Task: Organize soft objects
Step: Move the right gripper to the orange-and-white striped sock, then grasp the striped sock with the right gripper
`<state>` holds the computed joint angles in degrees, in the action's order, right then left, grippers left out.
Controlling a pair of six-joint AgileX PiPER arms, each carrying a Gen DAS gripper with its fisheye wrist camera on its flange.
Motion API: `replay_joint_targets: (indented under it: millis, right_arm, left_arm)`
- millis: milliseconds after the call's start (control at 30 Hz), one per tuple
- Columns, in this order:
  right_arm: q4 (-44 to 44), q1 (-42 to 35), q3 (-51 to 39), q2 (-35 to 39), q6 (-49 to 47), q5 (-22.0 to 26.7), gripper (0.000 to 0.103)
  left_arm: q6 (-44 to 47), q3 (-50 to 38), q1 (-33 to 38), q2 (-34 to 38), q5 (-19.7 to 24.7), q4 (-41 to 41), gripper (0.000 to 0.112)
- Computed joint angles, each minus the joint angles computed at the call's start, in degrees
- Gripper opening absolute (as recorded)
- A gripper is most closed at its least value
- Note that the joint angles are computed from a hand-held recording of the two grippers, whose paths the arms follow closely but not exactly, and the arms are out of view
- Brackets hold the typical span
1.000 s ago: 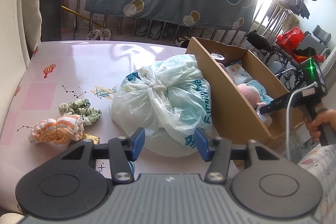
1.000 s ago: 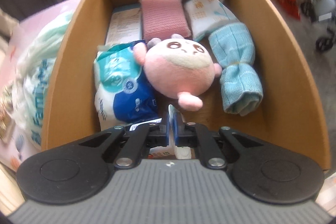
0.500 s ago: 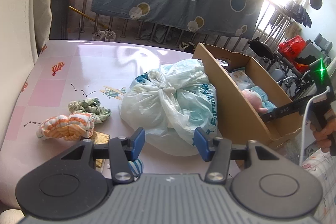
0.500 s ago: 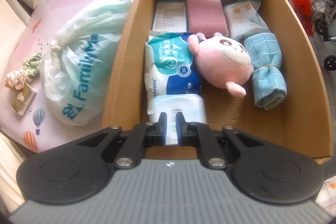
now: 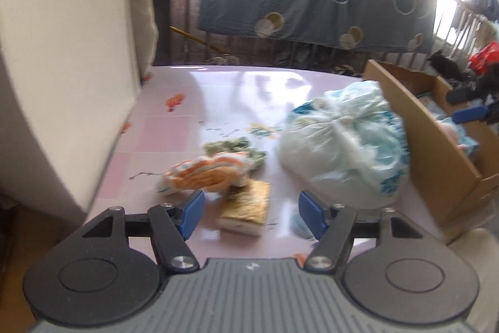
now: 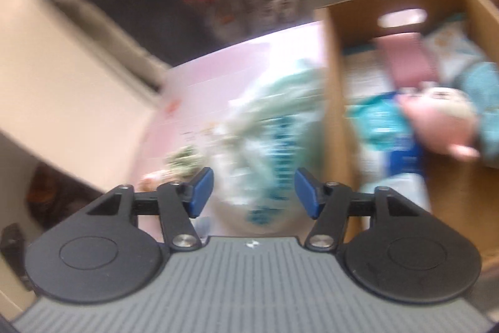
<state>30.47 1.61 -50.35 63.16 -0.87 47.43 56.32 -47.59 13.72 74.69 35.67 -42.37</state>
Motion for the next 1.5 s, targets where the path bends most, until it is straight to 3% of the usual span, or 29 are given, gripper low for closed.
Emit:
replay_joint_targets:
  millis: [100,233,300,500,667,867,933,1100,1300,1500]
  right_arm:
    - [5.2,6.7,-2.4,6.4,-1.9,-3.7,0.063]
    - [15.1,14.3,-9.0,18.4,-8.4,-5.6,0.064]
    - [17.2,17.9,-14.2,25.0,-10.7,-5.3,0.064]
    - [14.8,24.1,-37.4,46.2,-8.9,0.7,0.065]
    - [7.2,26.8,-60.6,63.4,-2.0,8.1,0.063]
    - [0.8,28.3,-77.4,75.1,3.0,17.1,0.061]
    - [1.3,28.4,-79.3,77.0,3.0,18.3,0.058]
    - [1.2,28.7,-81.1,78.6,2.8,19.3,0.047]
    - [6.7,27.6,-68.2,71.0,-0.4,12.7,0.044]
    - [14.9,26.3,-49.1,56.6,-7.4,3.8,0.044]
  left_arm:
    - [0.2,2.1,-0.6,0.0,-6.2,2.0,0.068]
    - [6.5,6.2,-4.3,0.5,-19.2,1.0,0.068]
    - [6.6,5.4,-4.5,2.8,-20.2,1.3,0.067]
    - [9.8,-2.8,2.6,12.6,-5.5,-10.7,0.061]
    - [8.4,-8.0,3.1,19.4,0.3,-14.0,0.061]
    - [-1.3,-17.5,3.4,29.2,7.5,-11.6,0.062]
    - [-4.1,-20.0,3.3,31.7,9.1,-10.7,0.062]
    - [-7.3,-21.1,3.0,32.8,7.9,-9.8,0.062]
    - [-5.7,-17.9,4.1,27.2,8.0,-10.6,0.06]
    - [-4.4,-14.9,2.9,17.4,9.0,-9.4,0.06]
